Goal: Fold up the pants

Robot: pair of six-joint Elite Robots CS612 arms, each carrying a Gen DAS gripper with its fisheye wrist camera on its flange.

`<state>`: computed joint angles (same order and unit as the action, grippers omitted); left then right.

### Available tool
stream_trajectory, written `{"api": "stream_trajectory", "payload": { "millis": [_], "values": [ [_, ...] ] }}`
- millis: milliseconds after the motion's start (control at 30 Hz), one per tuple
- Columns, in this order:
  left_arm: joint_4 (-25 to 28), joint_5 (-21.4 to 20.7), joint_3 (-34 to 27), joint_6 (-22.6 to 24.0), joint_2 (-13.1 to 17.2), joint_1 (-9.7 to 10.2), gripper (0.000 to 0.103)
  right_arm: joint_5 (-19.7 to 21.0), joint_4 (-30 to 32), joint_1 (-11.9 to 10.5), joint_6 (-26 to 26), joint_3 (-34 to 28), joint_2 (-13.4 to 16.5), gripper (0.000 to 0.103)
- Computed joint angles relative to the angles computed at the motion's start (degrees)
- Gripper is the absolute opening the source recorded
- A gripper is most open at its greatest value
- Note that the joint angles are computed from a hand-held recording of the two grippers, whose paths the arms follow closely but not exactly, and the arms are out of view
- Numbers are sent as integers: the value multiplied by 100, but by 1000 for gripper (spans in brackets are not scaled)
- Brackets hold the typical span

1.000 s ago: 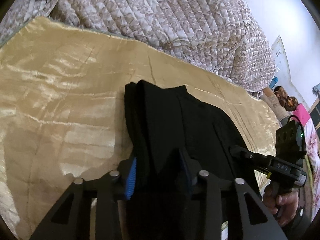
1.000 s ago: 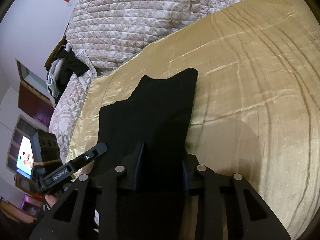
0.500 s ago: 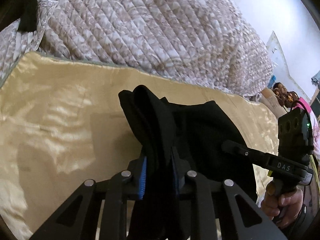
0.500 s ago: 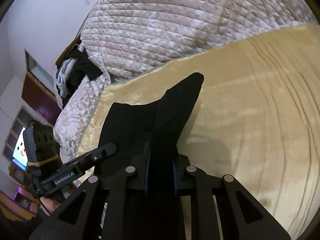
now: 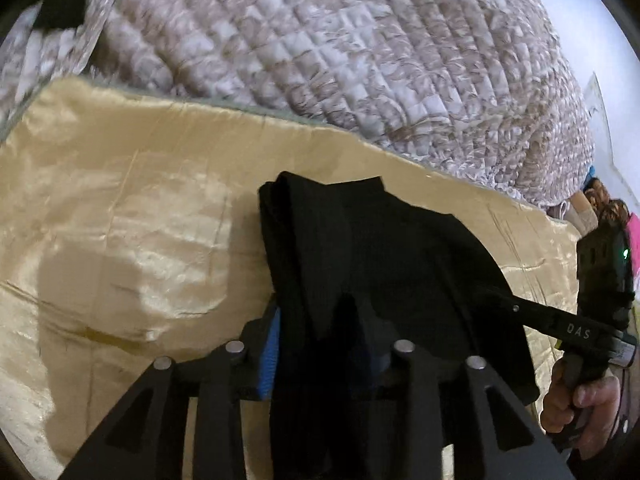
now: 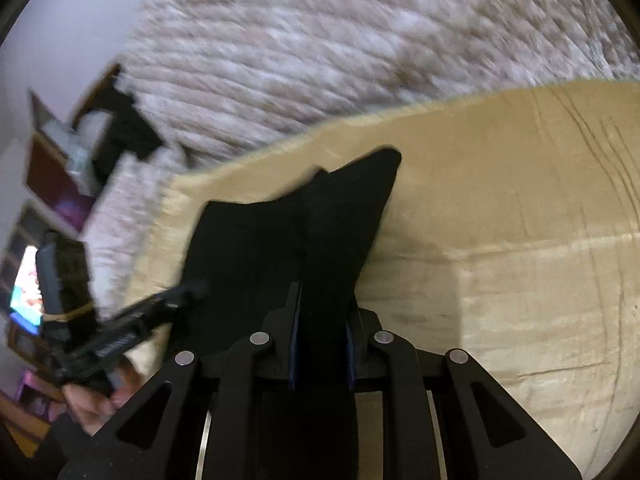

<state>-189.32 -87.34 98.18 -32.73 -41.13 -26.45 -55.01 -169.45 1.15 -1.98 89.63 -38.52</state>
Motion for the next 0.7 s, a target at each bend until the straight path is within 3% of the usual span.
{"api": "stream_trajectory", "payload": {
  "millis": [100, 233, 400, 533, 600, 700],
  "values": [
    [-28, 441, 154, -125, -119, -53, 37, -138, 4, -33, 56, 74, -52, 30],
    [-397, 894, 478, -120, -301, -209, 37, -833, -708, 34, -248, 531, -349, 30],
    [-943, 949, 821, 365, -384, -526, 37, -829, -1249, 130, -838, 1008, -578, 23],
    [-548, 1093, 845, 671, -310, -681, 37, -1124, -1163, 253, -1458, 1225, -625, 19],
    [-652, 1374, 866, 773, -262, -733, 39, -1339, -1124, 293, -1614, 1234, -563, 19],
    [-536, 1293, 871, 536, -309, -674, 39, -1397, -1042, 305, -1714, 1214, -585, 19]
  ]
}}
